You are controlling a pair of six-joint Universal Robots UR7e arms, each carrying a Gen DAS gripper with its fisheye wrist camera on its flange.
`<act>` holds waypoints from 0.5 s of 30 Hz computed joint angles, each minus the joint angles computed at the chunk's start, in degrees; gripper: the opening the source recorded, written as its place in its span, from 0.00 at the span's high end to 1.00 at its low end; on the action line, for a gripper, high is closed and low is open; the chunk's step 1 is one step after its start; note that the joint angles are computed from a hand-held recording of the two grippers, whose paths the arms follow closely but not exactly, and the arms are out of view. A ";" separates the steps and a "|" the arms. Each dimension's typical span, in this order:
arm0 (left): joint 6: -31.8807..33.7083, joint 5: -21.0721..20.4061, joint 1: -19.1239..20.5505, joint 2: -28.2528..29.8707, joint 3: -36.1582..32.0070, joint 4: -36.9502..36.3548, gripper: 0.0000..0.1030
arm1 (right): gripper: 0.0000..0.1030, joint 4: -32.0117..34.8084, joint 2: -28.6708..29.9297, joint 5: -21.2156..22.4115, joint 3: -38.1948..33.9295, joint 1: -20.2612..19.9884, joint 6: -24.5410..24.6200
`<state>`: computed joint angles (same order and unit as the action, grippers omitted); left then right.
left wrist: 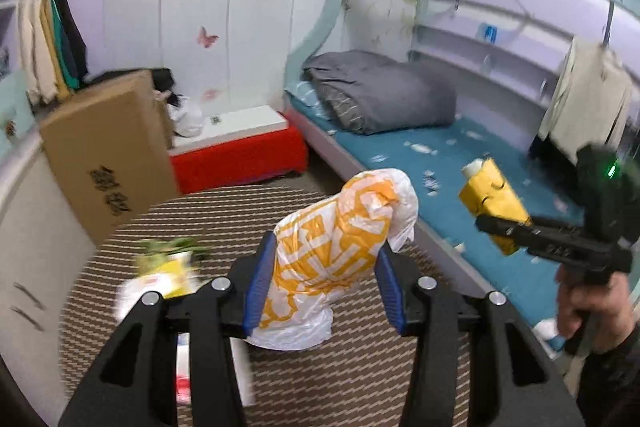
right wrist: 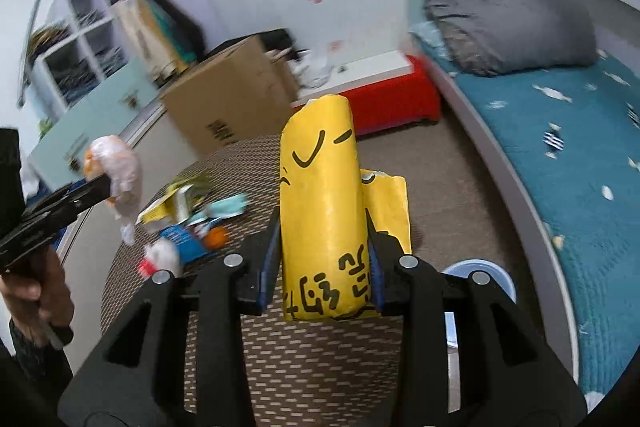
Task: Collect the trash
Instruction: 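Carry both bags over the white wastebasket and open both tools to drop them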
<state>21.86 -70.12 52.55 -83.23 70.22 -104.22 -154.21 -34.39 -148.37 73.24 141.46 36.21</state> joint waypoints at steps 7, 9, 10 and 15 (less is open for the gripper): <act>-5.05 -2.20 -3.38 1.94 5.87 -3.11 0.55 | 0.63 -1.48 -10.35 -1.93 15.78 -3.48 11.33; -5.90 -2.39 -4.10 2.59 7.65 -4.25 0.55 | 0.63 -1.33 -13.09 -0.34 20.60 -5.96 15.61; -6.32 -2.45 -4.45 3.00 8.40 -4.65 0.55 | 0.63 -1.16 -13.80 0.44 21.92 -6.89 16.79; -7.94 -2.58 -5.67 6.19 10.73 -5.18 0.55 | 0.63 -5.40 -15.62 6.14 29.35 -13.91 20.07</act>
